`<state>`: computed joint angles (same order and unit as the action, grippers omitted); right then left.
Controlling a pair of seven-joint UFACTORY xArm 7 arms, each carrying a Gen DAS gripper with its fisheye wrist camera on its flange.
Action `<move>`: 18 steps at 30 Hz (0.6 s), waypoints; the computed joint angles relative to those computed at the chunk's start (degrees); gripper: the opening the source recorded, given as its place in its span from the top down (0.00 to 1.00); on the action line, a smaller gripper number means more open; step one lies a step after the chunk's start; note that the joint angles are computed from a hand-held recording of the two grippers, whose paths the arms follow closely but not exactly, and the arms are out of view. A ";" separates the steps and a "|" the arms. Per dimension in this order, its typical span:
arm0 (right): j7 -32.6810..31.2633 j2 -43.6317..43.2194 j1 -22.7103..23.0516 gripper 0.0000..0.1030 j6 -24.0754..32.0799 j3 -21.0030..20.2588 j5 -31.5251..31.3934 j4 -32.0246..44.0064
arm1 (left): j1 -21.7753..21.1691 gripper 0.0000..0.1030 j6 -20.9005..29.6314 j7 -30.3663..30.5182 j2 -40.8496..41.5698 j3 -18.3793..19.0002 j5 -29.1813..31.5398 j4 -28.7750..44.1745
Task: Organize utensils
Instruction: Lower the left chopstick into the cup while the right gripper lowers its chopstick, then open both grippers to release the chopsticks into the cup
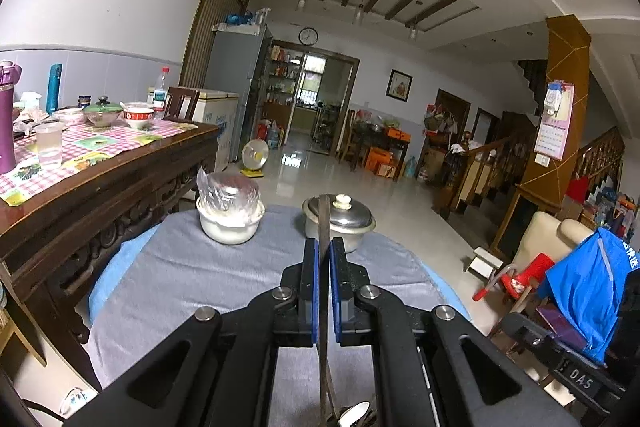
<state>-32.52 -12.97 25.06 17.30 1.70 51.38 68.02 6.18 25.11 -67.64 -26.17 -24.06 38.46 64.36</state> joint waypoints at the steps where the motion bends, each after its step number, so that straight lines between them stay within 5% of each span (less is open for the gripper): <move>1: -0.14 -0.01 0.08 0.94 0.12 -0.11 0.30 0.04 | -0.02 0.95 -0.15 -0.03 -0.20 0.04 0.09 -0.04; 18: 1.65 0.20 -1.04 0.93 4.56 0.73 -1.83 0.14 | -2.75 0.95 0.59 1.86 1.31 2.04 -2.52 -0.61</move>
